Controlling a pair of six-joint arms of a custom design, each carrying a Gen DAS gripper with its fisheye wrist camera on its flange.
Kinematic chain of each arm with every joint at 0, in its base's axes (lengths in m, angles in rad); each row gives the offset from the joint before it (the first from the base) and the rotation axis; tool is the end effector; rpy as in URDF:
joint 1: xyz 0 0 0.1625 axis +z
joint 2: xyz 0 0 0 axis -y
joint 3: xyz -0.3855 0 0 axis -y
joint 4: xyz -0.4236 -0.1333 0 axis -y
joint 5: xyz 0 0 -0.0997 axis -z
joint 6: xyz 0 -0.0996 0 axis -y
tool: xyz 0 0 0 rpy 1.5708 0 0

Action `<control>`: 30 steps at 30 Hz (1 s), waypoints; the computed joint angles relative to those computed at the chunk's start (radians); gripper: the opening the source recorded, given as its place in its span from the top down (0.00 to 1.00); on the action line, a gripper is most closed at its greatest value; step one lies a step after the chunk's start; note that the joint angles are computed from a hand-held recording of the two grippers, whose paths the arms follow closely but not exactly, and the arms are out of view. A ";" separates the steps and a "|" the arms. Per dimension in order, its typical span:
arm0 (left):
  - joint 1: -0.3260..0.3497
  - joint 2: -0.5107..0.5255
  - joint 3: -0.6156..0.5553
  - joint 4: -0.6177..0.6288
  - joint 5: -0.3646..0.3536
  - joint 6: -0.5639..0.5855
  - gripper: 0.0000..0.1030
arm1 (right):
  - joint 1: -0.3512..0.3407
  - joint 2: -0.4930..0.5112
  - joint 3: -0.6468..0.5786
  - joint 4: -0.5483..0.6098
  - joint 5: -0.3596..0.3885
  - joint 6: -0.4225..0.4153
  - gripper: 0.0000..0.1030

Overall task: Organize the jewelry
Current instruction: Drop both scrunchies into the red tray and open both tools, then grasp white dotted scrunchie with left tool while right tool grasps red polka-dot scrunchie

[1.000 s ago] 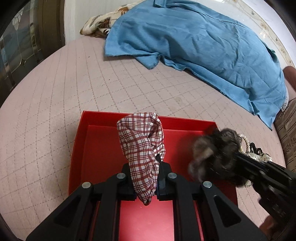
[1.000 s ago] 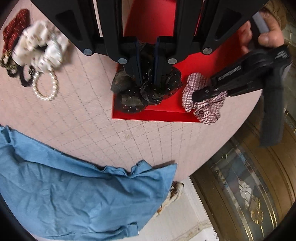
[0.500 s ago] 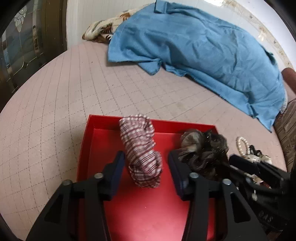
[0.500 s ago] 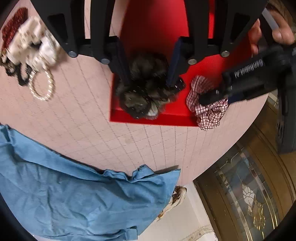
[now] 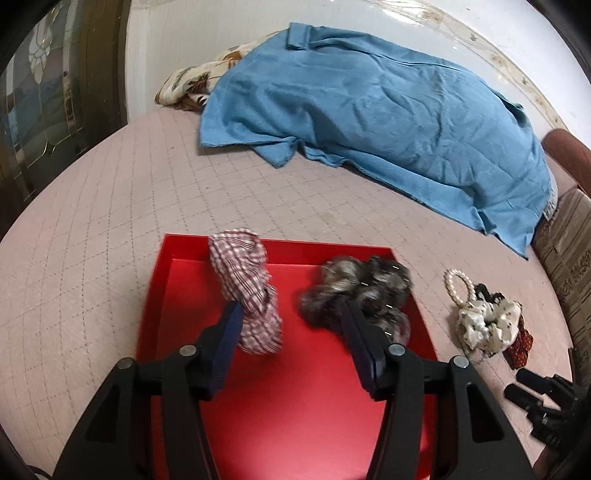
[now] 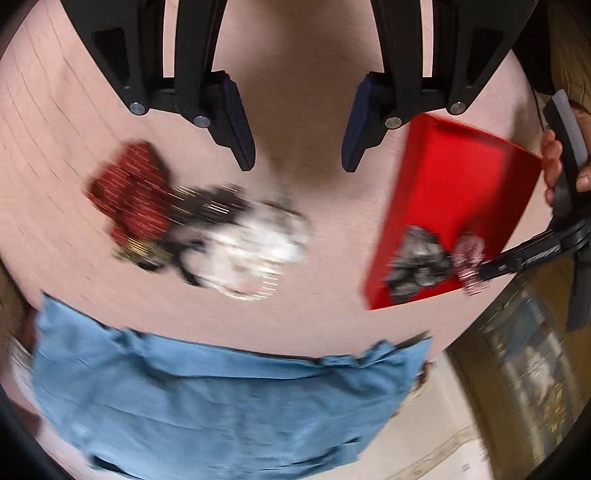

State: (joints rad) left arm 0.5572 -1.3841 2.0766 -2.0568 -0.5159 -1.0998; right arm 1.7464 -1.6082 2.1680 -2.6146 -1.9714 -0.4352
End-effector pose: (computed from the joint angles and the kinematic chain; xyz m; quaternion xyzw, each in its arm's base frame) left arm -0.2954 -0.4432 0.2023 0.0148 0.8609 -0.3921 0.3237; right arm 0.1761 -0.4516 0.2880 0.2406 -0.9218 0.2079 0.2219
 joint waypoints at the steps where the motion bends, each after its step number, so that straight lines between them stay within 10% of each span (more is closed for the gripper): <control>1: -0.007 0.011 -0.006 0.002 -0.003 -0.005 0.47 | -0.021 -0.029 0.006 0.005 -0.002 -0.001 0.49; 11: -0.061 0.210 -0.137 -0.190 -0.135 0.172 0.38 | -0.157 -0.164 0.004 0.001 0.047 -0.042 0.49; 30: 0.040 0.616 -0.477 -0.226 -0.302 0.384 0.39 | -0.264 0.010 -0.137 0.002 0.148 0.089 0.47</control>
State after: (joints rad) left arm 0.5968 -0.7685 1.5993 -2.2825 -0.8177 -0.7153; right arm 1.4822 -1.5983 2.0314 -2.6125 -1.8237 -0.3458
